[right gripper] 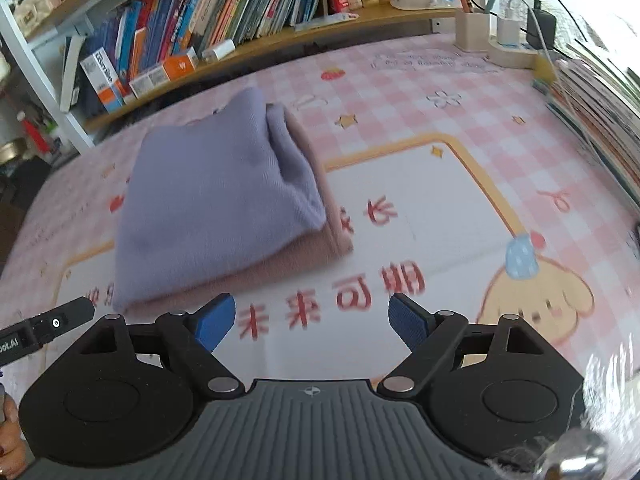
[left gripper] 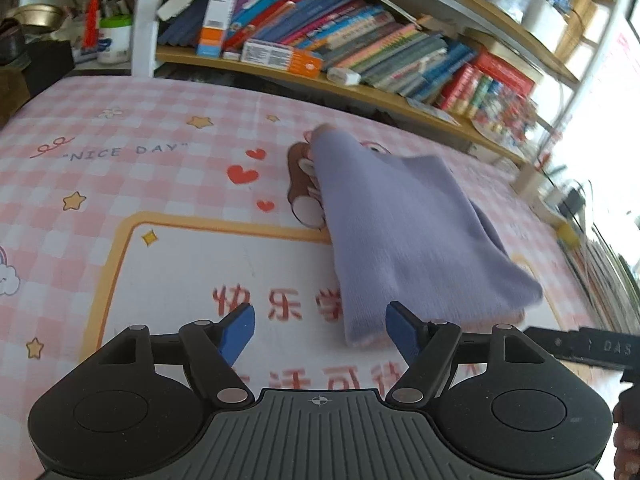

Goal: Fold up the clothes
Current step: 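Grasp the folded sweater edge with the left gripper while the right grasps it too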

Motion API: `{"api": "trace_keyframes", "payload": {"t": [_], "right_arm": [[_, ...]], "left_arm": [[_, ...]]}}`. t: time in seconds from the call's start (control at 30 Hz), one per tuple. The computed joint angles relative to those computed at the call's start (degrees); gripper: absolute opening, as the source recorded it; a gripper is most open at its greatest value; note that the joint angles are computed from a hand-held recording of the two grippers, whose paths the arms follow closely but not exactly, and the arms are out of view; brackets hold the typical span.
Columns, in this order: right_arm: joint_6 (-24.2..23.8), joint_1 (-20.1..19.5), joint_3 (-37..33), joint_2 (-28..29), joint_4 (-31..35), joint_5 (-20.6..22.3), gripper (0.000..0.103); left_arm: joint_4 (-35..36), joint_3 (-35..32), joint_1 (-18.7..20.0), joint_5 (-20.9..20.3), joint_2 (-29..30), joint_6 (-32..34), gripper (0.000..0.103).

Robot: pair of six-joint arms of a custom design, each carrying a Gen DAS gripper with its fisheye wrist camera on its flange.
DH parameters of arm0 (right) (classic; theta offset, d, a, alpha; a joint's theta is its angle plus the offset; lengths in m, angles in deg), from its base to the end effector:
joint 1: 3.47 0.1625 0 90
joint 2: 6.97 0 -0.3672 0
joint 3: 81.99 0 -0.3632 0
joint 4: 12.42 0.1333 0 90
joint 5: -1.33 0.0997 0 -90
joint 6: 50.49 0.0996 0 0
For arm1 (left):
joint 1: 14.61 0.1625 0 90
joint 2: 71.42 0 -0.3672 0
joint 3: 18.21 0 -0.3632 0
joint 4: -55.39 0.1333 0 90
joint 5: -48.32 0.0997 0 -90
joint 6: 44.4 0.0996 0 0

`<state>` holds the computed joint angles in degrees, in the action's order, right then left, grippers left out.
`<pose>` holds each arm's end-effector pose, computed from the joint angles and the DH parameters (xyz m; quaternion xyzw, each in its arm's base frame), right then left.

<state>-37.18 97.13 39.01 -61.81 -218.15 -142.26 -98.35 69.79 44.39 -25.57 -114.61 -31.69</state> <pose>0.1383 -0.4502 0.1680 -0.2081 -0.8057 0.4509 0.3229 -0.1972 -0.6407 0.0997 0.3422 0.9150 -0.1827 0.1106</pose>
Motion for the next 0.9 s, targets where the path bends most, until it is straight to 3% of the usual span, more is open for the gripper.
{"api": "trace_keyframes", "payload": {"t": [0.23,0.53,0.63,0.77,0.9], "right_arm": [[-0.6,-4.6,0.3,-3.7,0.4,6.7,0.084],[0.1,-10.8,1.6,-8.7,4.2,20.0,0.083],[0.5,-12.7,2.0,-10.1,5.7,24.4,0.08],[0.6,-14.9,2.1,-11.7,7.5,29.8,0.065],[-0.4,-16.7,1.8,-12.6,9.0,33.7,0.059]], "left_arm": [[2.1,-4.2,-0.2,1.0,3.5,-3.0,0.075],[6.4,-9.7,0.6,-1.5,7.2,-8.6,0.074],[7.5,-11.2,0.8,-2.6,8.3,-10.1,0.073],[9.9,-13.8,1.5,-4.8,10.0,-13.1,0.073],[11.4,-15.8,2.0,-7.0,11.2,-14.3,0.073]]}}
